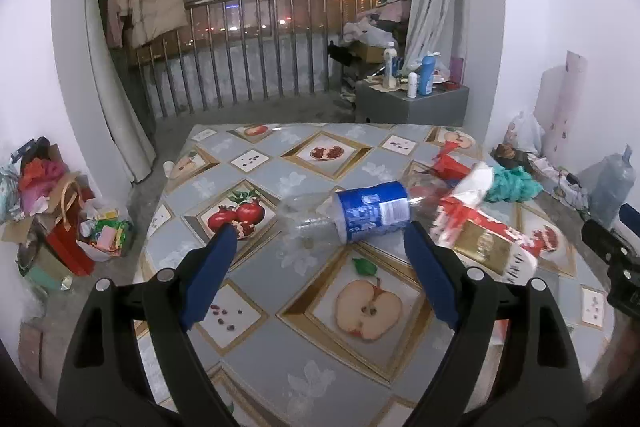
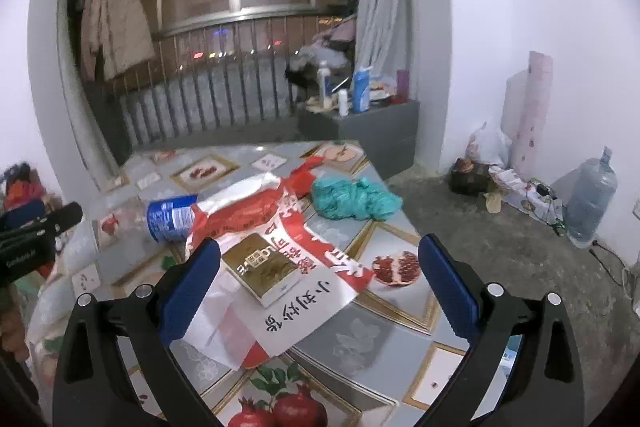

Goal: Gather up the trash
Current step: 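Move both open grippers over the table toward the Pepsi bottle and gold box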

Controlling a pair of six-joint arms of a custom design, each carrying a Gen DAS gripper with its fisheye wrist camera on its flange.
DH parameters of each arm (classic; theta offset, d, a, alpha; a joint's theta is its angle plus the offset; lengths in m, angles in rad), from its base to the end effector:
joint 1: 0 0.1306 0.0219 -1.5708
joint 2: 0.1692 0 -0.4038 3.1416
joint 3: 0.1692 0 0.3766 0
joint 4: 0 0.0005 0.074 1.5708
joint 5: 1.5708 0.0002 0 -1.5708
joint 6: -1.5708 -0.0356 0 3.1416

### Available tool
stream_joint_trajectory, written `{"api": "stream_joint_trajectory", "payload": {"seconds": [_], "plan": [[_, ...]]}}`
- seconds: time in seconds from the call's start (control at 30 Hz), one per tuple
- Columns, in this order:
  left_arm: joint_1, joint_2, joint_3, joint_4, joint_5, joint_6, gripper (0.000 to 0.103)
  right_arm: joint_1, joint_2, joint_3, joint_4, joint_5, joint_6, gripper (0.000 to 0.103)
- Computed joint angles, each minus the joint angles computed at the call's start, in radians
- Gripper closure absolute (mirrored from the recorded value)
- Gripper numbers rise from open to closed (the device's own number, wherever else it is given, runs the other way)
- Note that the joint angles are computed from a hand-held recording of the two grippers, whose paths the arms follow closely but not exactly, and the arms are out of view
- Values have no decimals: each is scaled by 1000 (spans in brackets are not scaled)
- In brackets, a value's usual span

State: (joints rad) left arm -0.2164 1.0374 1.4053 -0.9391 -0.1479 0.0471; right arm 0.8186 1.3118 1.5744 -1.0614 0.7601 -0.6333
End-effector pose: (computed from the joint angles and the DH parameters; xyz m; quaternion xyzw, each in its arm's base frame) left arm 0.3148 -0.0643 0.5841 0.0387 0.8751 0.0015 0.4823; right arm 0.3045 0.2887 0.5589 0.0595 0.8696 -0.0249 0.4896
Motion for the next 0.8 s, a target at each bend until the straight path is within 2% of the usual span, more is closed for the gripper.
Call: {"api": "stream_joint_trajectory", "payload": {"seconds": [0.13, 0.27, 0.37, 0.4, 0.57, 0.67, 0.8], "plan": [[30, 42, -22, 60, 7, -25, 22, -30, 32, 9, 16, -43, 74, 11], [60, 75, -23, 77, 37, -45, 22, -57, 56, 11, 34, -115, 139, 14], [87, 100, -15, 86, 109, -81, 22, -75, 66, 9, 47, -186, 191, 16], [101, 115, -3, 80, 158, -101, 22, -81, 70, 10, 47, -207, 205, 17], [126, 173, 38, 90, 285, -244, 22, -99, 92, 16, 49, -269, 283, 19], [119, 207, 56, 97, 307, -343, 22, -109, 106, 21, 56, -310, 329, 20], [113, 268, 96, 52, 382, -484, 22, -126, 118, 21, 65, -375, 373, 21]]}}
